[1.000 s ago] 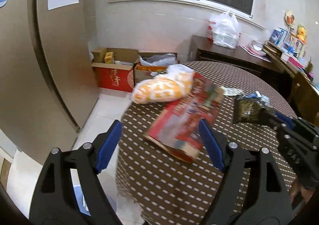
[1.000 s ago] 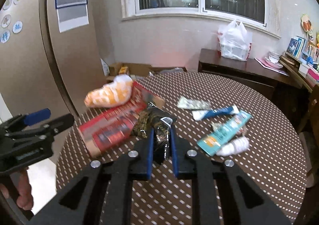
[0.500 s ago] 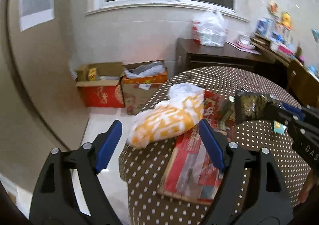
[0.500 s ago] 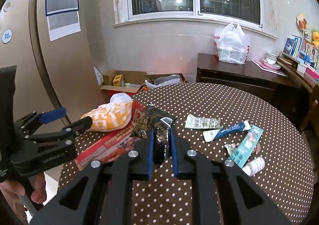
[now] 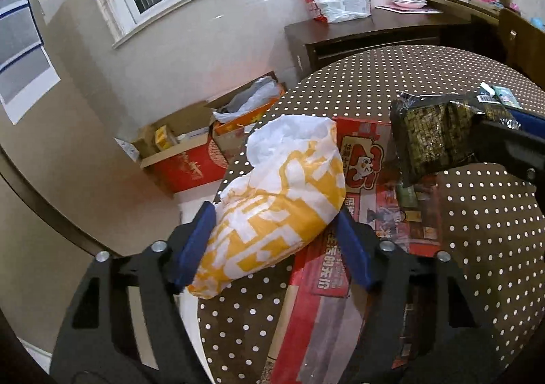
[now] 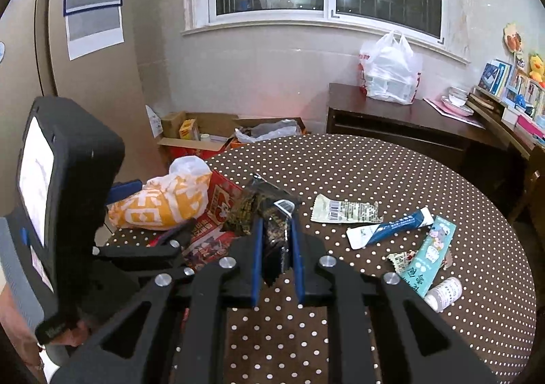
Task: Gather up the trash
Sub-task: 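Grasp the dark snack pack with the right tool while the left tool grasps the orange-white bag, then carry the orange-white bag and snack pack over the blue bin and open both tools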
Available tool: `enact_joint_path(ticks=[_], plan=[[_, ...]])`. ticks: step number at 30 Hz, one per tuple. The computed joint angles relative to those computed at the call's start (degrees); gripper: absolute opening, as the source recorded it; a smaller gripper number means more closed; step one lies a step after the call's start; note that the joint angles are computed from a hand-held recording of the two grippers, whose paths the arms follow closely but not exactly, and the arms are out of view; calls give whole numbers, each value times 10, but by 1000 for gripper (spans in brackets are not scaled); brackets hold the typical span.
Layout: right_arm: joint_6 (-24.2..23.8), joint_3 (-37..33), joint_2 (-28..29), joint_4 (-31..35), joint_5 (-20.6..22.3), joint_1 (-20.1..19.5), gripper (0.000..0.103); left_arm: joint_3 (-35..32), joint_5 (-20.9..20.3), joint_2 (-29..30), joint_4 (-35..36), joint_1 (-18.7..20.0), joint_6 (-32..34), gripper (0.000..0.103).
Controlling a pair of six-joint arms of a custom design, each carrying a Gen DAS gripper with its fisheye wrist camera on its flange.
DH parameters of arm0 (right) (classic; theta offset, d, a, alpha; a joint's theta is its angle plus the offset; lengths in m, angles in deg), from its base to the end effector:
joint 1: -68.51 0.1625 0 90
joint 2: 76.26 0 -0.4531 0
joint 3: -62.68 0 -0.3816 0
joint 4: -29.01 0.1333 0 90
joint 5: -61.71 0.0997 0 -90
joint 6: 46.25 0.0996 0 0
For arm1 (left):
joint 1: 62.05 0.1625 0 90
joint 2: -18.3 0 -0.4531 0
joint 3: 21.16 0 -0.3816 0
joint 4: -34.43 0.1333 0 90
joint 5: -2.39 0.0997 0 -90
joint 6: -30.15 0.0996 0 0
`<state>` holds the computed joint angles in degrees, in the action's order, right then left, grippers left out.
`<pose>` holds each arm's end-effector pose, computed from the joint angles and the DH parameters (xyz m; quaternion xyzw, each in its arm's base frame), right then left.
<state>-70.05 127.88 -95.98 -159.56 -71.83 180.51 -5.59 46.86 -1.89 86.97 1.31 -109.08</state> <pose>0.3640 -0.7284 0.0797 0.1706 -0.8298 0.4098 0.3383 -0.1663 -0.7874 0.2310 0.3620 0.7930 -0.2841 0.3991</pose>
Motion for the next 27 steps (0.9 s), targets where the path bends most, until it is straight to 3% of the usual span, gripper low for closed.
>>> enact_joint_path(ticks=[3, 8, 12, 16, 27], plan=[[0, 1, 0, -3, 1, 0, 15, -2, -3, 0, 9, -2, -14, 55], [0, 16, -9, -13, 6, 3, 15, 105, 3, -58, -42, -9, -33, 42], [-3, 38, -23, -30, 6, 9, 15, 208, 12, -118, -99, -22, -46, 41], [-3, 64, -36, -42, 4, 19, 15, 265, 18, -158, -111, -36, -81, 41], [13, 141, -67, -74, 15, 68, 15, 447, -37, -282, -174, -71, -183, 41]])
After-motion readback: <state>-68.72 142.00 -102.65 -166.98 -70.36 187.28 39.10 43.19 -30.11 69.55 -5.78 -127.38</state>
